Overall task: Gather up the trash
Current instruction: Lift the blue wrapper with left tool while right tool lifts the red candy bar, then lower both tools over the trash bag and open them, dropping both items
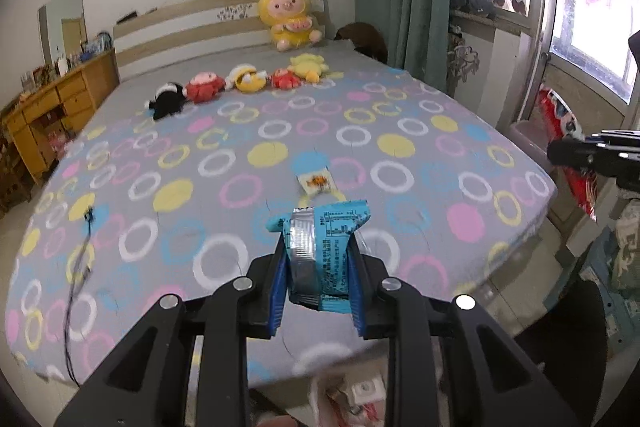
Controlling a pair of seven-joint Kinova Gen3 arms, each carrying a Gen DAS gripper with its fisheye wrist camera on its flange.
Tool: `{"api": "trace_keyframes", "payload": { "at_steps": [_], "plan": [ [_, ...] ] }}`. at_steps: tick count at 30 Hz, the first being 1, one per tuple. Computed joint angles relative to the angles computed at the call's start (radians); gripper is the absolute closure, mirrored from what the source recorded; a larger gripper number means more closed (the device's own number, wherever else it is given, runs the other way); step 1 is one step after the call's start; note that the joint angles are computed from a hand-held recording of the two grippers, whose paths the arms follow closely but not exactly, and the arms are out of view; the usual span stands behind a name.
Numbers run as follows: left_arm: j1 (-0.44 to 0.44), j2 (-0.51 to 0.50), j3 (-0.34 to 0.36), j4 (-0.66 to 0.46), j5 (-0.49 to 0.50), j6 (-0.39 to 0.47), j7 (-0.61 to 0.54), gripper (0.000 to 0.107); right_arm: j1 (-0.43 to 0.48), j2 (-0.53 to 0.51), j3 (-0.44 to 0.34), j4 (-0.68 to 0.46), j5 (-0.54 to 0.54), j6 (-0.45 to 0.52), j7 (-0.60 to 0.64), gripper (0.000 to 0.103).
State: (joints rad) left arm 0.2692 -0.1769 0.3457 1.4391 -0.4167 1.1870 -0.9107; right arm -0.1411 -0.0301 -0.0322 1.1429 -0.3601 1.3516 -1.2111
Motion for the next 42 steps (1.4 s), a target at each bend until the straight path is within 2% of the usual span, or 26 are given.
{"api": "trace_keyframes", "payload": {
  "at_steps": [4, 8, 14, 20, 23, 31, 36, 42],
  "plan": [
    [0.008, -0.043, 0.030, 0.077, 0.018, 0.007, 0.054, 0.082, 0.007, -0.069, 0.017, 0.105, -0.022, -0.019, 0.035, 0.092],
    [0.015, -0.075, 0.043, 0.158, 0.081, -0.016, 0.089, 0.082, -0.003, -0.143, 0.027, 0.233, -0.029, -0.042, 0.052, 0.092],
    [0.020, -0.096, 0.071, 0.287, 0.169, -0.071, 0.176, 0.082, -0.026, -0.196, 0.042, 0.406, -0.045, -0.078, 0.055, 0.092],
    [0.040, -0.062, 0.090, 0.377, 0.205, -0.112, 0.271, 0.082, -0.053, -0.201, -0.003, 0.582, -0.005, -0.167, 0.025, 0.092],
    [0.067, -0.020, 0.092, 0.407, 0.198, -0.129, 0.310, 0.082, -0.072, -0.172, -0.021, 0.647, 0.012, -0.214, 0.017, 0.092],
    [0.149, 0.111, 0.008, 0.501, 0.245, -0.239, 0.350, 0.082, -0.114, -0.068, -0.066, 0.767, 0.063, -0.331, -0.012, 0.092],
    [0.177, 0.171, -0.063, 0.519, 0.320, -0.268, 0.292, 0.082, -0.134, 0.002, -0.080, 0.800, 0.087, -0.373, -0.026, 0.092],
    [0.185, 0.237, -0.101, 0.533, 0.387, -0.295, 0.231, 0.082, -0.155, 0.085, -0.098, 0.801, 0.119, -0.385, -0.041, 0.092]
  ]
}}
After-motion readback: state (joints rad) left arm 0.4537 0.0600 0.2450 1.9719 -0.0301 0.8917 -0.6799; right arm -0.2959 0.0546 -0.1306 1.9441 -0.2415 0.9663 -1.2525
